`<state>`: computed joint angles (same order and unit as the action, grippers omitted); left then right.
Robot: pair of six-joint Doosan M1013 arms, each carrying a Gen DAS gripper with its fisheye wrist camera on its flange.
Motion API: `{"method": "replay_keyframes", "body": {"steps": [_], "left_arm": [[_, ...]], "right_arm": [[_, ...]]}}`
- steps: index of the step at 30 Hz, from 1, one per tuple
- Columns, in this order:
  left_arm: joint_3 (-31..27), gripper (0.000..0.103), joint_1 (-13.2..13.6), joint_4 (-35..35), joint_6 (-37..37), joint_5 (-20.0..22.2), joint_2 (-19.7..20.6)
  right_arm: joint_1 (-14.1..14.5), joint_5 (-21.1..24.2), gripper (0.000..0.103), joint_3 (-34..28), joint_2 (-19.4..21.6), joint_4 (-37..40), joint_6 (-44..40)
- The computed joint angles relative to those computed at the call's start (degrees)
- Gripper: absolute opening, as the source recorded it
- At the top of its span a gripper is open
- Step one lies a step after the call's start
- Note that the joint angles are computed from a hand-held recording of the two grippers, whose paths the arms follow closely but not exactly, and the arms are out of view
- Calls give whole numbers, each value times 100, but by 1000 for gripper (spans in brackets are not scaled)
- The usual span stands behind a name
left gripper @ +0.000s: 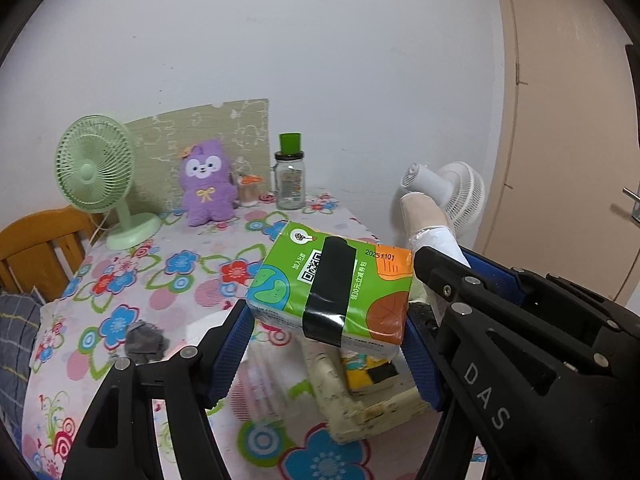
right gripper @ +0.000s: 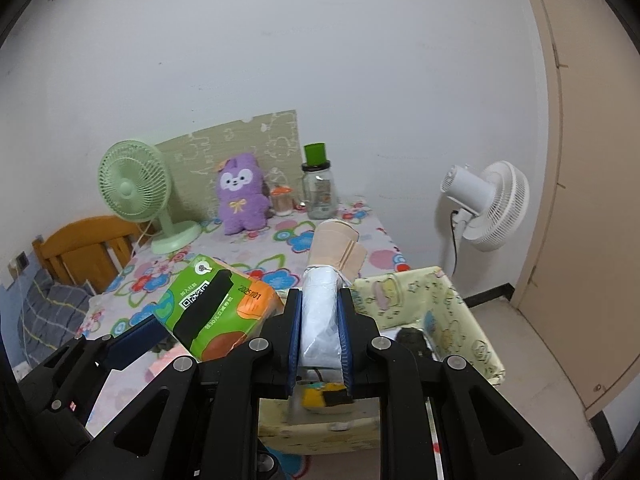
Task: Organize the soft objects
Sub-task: 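Carry the green tissue pack in the left gripper while the right carries the sock to the box, then open the left gripper to drop the green tissue pack while the right releases the sock into the box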
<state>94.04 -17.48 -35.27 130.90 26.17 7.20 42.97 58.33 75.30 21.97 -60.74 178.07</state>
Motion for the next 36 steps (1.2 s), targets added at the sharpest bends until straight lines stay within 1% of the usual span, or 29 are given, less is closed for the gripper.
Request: {"method": "replay_keyframes", "body": {"steps": [12,18,22,25,27,33,36], "left_arm": [[-128,74,-300,-4,173,185,222],[-222,74,-391,182,32,330,352],[-304,76,-451,423,-169,502,447],[-379,78,-483,583,-322,683,525],[-433,82,-489,621,-363,819,574],[-465,90,-518,921,-630,786,614],[-490,93,-525,1108,-785,757,633]], "right_arm": [[-198,44,19,411,-191,87,325],[-300,28,19,534,-224,233,355],[-386,-55,19,624,-248,376,379],[-434,-94,19,680,-256,464,376],[-463,-135,19,706,-258,515,377],[-511,-243,19,753,-258,587,406],[-535,-344,19,778,-265,608,416]]}}
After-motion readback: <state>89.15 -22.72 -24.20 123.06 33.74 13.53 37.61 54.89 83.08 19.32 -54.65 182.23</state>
